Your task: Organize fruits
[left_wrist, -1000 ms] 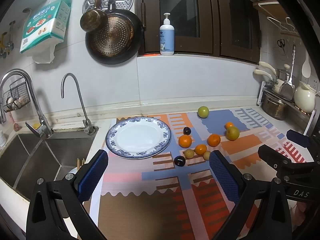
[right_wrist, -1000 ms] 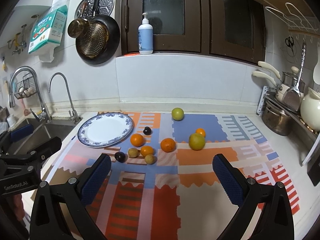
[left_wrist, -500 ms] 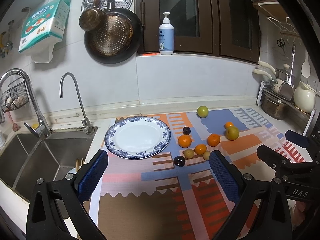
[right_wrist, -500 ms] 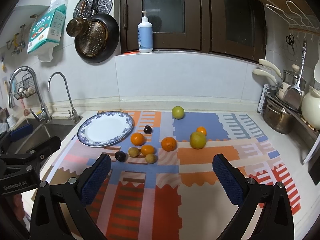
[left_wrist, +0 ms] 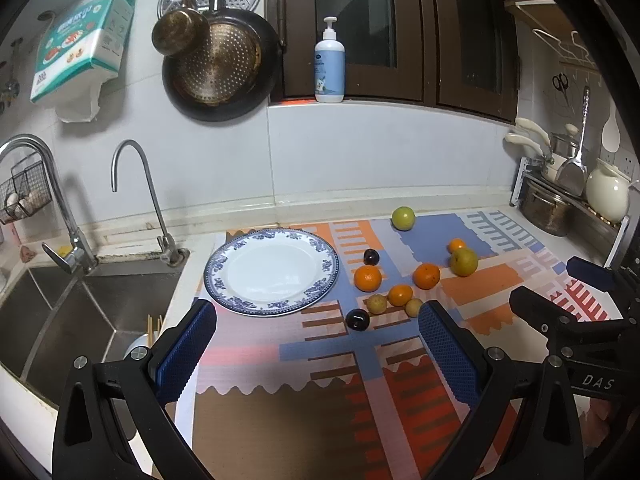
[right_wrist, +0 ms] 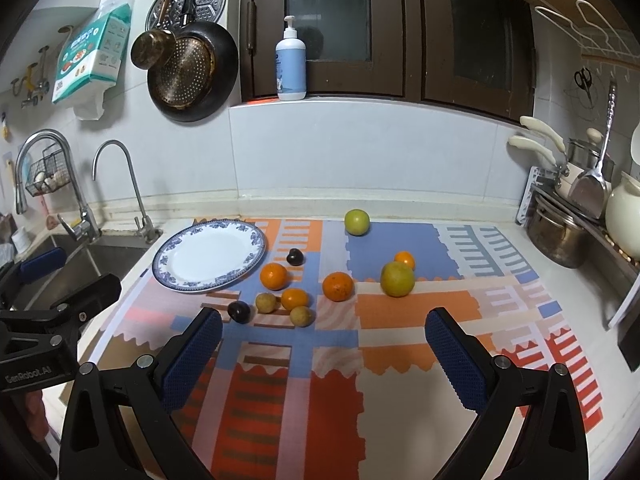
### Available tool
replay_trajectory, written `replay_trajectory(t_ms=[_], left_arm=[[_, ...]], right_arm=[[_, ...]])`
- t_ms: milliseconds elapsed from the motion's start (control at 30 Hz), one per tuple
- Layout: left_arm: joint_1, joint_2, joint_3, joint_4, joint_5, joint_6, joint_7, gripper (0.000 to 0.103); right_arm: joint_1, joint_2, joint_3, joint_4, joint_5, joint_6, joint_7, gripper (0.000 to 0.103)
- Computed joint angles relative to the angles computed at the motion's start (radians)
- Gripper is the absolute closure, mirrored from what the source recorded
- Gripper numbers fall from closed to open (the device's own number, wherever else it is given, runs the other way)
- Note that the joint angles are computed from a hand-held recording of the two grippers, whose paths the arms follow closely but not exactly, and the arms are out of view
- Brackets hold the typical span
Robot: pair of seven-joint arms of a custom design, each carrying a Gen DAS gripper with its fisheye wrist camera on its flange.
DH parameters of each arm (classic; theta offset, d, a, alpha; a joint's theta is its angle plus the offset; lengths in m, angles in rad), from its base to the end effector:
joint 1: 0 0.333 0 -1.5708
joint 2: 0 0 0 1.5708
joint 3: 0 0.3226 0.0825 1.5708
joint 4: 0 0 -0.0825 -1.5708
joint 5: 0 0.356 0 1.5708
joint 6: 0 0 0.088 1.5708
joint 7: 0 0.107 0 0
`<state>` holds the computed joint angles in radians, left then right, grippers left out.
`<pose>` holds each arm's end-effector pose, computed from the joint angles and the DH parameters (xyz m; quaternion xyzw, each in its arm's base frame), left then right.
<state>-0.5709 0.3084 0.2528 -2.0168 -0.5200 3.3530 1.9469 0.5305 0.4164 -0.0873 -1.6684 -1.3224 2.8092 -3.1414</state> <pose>0.6000 -0.1575 0.4507 -0.5587 0.6692 -0.3700 0.3213 0.5859 0.3395 0.4372 -0.6276 0.6060 -0.3353 0.3558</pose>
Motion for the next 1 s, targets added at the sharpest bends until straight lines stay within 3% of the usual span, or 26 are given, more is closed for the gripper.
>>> replay_trajectory(t_ms=[367, 700, 867, 1000], left_arm=[[0.088, 0.051, -0.064, 0.065, 0.076, -0.031, -0.032, 0.0], [0.292, 0.142, -0.268, 0.174, 0.211, -0.054, -0.041, 0.008], [0.39, 0.205, -0.374, 0.242, 0.276, -0.082, -0.002, 0.017], [0.469, 0.261, -0.464, 0.301, 0.306, -0.137, 0.043, 0.023]], right_arm=[[-0.002, 0.058, -0.012, 0.057, 0.05, 0.016, -0.071, 0.0], [-0.011, 0.152, -0.039, 0.141, 0.202, 0.092, -0.242, 0.002], [-0.015, 0.211, -0.044, 0.196, 0.316, 0.097, -0.387, 0.007], [-0.042, 0.262, -0.011, 0.249, 0.444, 0.082, -0.54, 0.015]])
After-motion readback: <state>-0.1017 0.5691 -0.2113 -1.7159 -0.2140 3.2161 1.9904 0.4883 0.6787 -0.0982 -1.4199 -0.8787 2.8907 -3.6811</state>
